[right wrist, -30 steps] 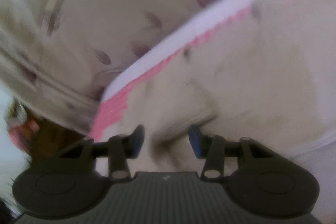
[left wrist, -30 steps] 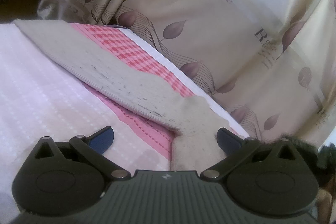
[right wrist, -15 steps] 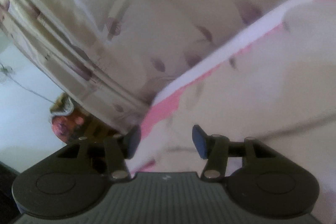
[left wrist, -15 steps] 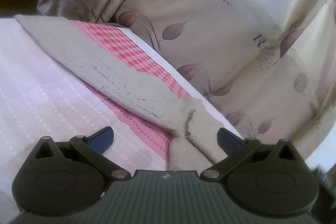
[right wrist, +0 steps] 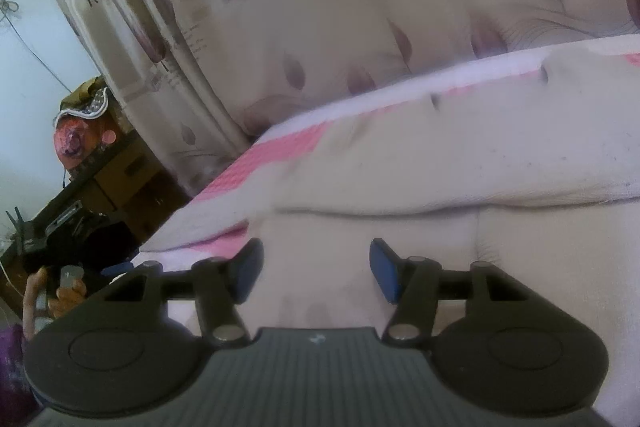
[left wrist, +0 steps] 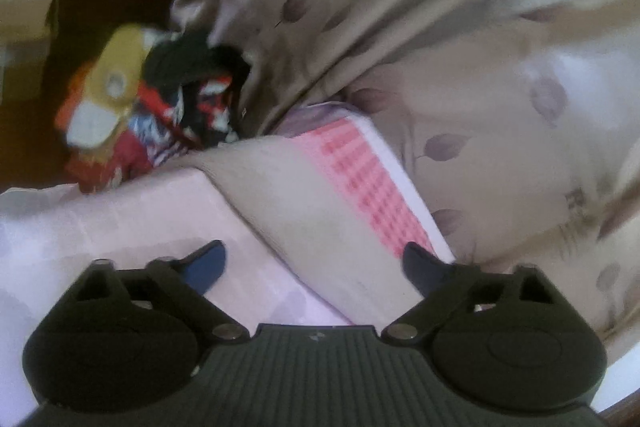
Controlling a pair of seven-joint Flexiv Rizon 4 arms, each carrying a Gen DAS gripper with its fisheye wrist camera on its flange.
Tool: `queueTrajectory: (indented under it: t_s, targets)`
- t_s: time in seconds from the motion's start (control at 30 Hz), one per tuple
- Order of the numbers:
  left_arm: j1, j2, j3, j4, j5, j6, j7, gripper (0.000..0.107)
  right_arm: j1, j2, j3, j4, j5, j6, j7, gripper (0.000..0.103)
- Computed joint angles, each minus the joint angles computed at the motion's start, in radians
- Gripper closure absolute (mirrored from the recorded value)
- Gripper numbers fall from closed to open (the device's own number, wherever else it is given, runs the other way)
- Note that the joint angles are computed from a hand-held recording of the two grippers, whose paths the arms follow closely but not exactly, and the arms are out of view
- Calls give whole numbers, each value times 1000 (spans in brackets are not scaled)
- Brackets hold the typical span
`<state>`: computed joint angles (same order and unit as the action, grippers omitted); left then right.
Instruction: Fold small clothes
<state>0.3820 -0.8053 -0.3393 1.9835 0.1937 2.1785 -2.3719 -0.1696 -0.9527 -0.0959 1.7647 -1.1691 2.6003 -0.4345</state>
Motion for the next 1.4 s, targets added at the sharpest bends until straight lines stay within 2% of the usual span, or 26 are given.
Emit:
queueTrajectory:
  t_s: [0.03, 0.1, 0.17, 0.27, 0.3, 0.33, 0.37, 0.47, 0.5, 0.6, 0.7, 0.77, 0.83, 0.87, 0.97, 1.0, 1.03, 1.07, 1.1, 1.13, 1.17, 1.2, 1.23, 1.3, 1.4]
  targets:
    - [62, -28, -52, -22, 48, -20, -14, 20, 1, 1, 0, 2, 2, -3, 2, 45]
    - [124, -63, -113, -59, 97, -53, -17, 21, 4, 4, 0, 3, 7, -15, 4, 45]
    - [134, -70, -133, -94, 94, -114, 14, 24, 6, 8, 1, 8, 8, -19, -3, 45]
    - [149, -108, -166, -132, 72, -134, 52, 34, 8, 15, 6, 20, 20, -33, -15, 45]
    - [143, -111, -161, -139, 55, -139, 63, 51, 7, 16, 9, 19, 18, -36, -16, 45]
    - [130, -109, -150, -143, 29, -152, 72, 87, 6, 15, 11, 18, 18, -38, -16, 45]
    - [112, -104, -131, -144, -5, -174, 79, 105, 5, 15, 12, 18, 19, -40, -15, 45]
    - [14, -102, -34, -148, -97, -88, 86, 102, -1, 10, 18, 14, 20, -36, -12, 45]
    - [-50, -85, 28, -150, -148, -70, 94, 102, -2, 8, 20, 14, 24, -33, -11, 45]
    - [-203, -51, 148, -169, -275, -24, 122, 102, -11, -5, 30, 11, 44, -11, -3, 44]
    - [-347, -26, 232, -232, -373, -21, 208, 102, -20, -23, 51, 20, 123, 20, 10, 44]
    - [-467, -27, 293, -318, -424, -38, 332, 102, -25, -35, 69, 31, 197, 41, 21, 44]
    - [-554, -46, 311, -420, -418, -65, 461, 102, -23, -39, 84, 53, 293, 55, 23, 43]
    - [-577, -60, 298, -467, -392, -83, 512, 102, -22, -39, 91, 67, 340, 59, 26, 43]
    - [-597, -124, 181, -622, -221, -170, 663, 102, -38, -34, 107, 92, 411, 72, 64, 43]
    - [-602, -152, 138, -673, -167, -220, 718, 98, -46, -35, 108, 98, 426, 85, 72, 42]
    - [-629, -182, 126, -726, -144, -271, 775, 87, -52, -32, 103, 106, 438, 91, 75, 42]
    - [-666, -214, 136, -769, -157, -299, 828, 81, -59, -28, 95, 113, 438, 92, 79, 41]
    - [-677, -246, 114, -808, -130, -331, 859, 68, -66, -21, 86, 122, 435, 92, 80, 41]
    - [-684, -264, 100, -822, -128, -341, 886, 44, -72, -15, 78, 130, 439, 91, 75, 41]
    - [-685, -279, 84, -823, -124, -331, 905, 32, -81, -8, 70, 140, 441, 92, 71, 40]
    - [-685, -286, 75, -807, -123, -290, 913, 12, -90, -2, 66, 147, 439, 88, 73, 40]
    - [-679, -289, 64, -776, -123, -216, 909, 4, -103, 4, 62, 153, 429, 86, 78, 39]
    - [-632, -278, 8, -700, -97, -111, 884, 4, -121, 18, 51, 161, 413, 78, 72, 39]
    - [-569, -228, -27, -562, -114, -47, 792, 4, -143, 35, 37, 139, 342, 40, 79, 39]
